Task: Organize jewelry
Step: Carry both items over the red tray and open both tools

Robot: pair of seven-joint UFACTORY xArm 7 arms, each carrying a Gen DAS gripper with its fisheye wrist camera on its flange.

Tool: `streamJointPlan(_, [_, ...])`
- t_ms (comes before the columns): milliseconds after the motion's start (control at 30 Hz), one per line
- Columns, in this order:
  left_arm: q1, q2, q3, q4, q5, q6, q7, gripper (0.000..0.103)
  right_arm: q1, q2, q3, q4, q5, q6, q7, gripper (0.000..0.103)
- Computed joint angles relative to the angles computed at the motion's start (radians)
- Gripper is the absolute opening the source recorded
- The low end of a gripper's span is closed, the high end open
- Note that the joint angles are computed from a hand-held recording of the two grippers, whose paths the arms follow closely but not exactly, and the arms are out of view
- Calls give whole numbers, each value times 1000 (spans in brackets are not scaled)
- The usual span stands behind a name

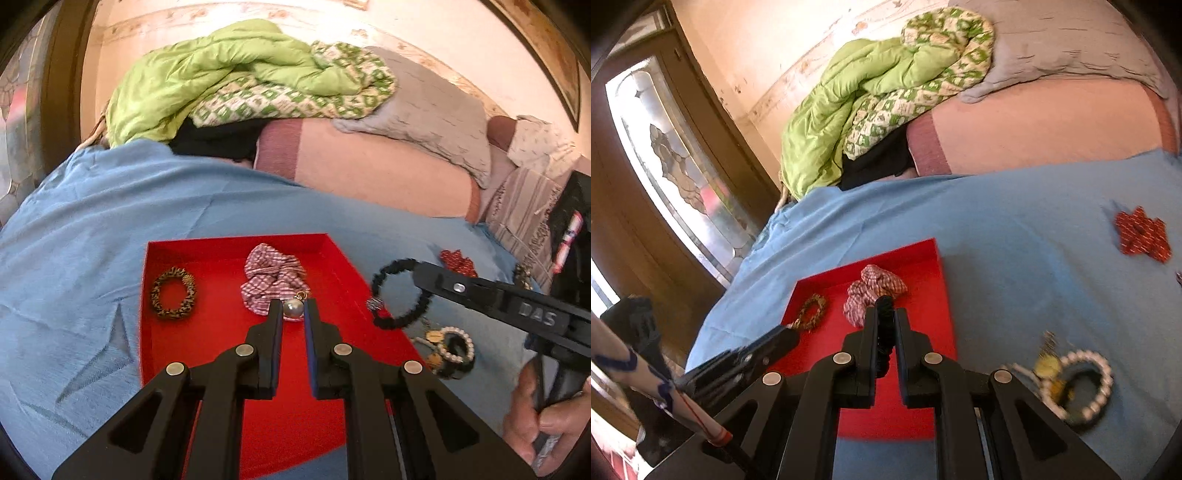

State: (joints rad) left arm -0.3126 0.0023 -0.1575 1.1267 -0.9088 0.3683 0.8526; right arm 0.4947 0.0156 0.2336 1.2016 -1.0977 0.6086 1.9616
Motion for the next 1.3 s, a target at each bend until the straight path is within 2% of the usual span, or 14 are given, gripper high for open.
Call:
streamJointPlan(167, [11, 76, -5, 64, 142, -4, -111, 11, -13, 94, -47, 56, 43, -79, -30, 10])
streamJointPlan(333, [35, 122, -20, 99, 234, 1, -211, 11, -4, 128, -87, 64, 86, -130, -73, 10])
streamJointPlan(467, [46, 152, -30, 121, 297, 7, -273, 11, 3, 120, -109, 49, 90, -143, -53, 10])
streamJointPlan(700, [51, 183, -38, 140, 412, 10, -377, 11, 2, 128, -111, 48, 134, -138, -105, 10])
streamJointPlan(1300, [61, 188, -43, 135, 505, 15, -464, 11, 16, 147, -122, 40, 216, -136, -166, 10])
